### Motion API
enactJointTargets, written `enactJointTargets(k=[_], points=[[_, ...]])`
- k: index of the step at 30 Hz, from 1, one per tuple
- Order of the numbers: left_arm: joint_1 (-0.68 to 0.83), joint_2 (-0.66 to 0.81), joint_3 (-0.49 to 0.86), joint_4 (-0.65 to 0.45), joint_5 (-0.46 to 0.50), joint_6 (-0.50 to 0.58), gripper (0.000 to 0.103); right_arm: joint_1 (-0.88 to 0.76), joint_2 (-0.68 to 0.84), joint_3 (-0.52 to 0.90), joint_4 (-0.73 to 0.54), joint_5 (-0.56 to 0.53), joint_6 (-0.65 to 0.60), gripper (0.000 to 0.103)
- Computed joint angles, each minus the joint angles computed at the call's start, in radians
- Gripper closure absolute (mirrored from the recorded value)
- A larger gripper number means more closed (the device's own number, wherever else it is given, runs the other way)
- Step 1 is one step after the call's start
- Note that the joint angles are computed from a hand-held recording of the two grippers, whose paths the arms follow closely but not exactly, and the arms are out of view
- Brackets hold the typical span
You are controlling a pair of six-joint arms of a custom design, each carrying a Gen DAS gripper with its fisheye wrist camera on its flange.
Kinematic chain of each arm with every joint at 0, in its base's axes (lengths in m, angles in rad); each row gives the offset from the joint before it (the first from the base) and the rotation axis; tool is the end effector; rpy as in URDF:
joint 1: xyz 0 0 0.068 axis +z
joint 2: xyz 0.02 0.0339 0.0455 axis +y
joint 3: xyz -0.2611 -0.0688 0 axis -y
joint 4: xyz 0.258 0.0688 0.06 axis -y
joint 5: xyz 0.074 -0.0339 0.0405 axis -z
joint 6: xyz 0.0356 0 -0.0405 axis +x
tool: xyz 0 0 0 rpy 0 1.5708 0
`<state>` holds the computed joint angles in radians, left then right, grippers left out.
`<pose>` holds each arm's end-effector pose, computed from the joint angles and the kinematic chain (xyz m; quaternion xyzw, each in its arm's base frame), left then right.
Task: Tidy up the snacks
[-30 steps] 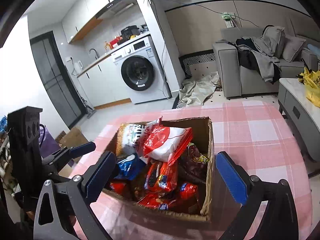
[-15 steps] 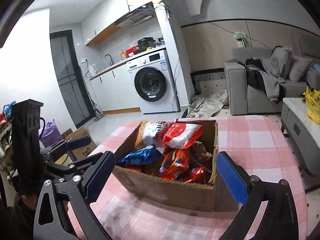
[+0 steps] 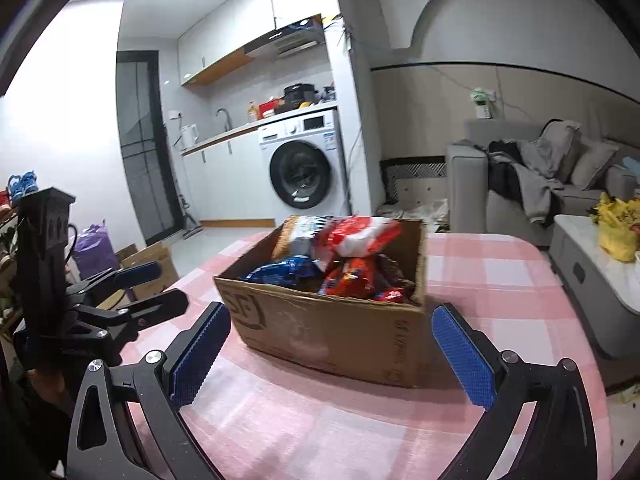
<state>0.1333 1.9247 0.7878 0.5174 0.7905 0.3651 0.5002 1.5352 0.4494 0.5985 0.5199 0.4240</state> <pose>0.3543 0.0220 0.0920 0.2700 0.7946 -0.2275 0.4940 0.2513 0.1172 0.1250 0.1009 0.8325 0.0250 0.5442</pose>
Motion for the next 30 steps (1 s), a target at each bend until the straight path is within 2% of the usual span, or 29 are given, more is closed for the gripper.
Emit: enactJointTargets(k=[2, 5, 9, 13, 22, 30], points=[[0.015, 0.024, -0.015, 0.050, 0.006, -0.007, 0.000, 0.004, 0.002, -0.032, 0.037, 0.016, 0.013, 0.000], [0.013, 0.058, -0.006, 0.062, -0.022, 0.005, 0.000, 0.018, 0.005, -0.067, 0.087, 0.038, 0.017, 0.000], [0.018, 0.096, 0.000, 0.107, -0.011, 0.010, 0.000, 0.034, 0.015, -0.100, 0.153, 0.062, 0.005, 0.000], [-0.018, 0.106, 0.013, 0.127, -0.030, -0.019, 0.000, 0.035, 0.034, -0.128, 0.226, 0.070, 0.000, 0.000], [-0.066, 0.113, 0.041, 0.115, -0.083, -0.051, 0.000, 0.022, 0.062, -0.142, 0.275, 0.064, -0.001, 0.000], [-0.068, 0.130, 0.067, 0.089, -0.081, -0.061, 0.000, 0.017, 0.067, -0.143, 0.276, 0.075, 0.013, 0.000]])
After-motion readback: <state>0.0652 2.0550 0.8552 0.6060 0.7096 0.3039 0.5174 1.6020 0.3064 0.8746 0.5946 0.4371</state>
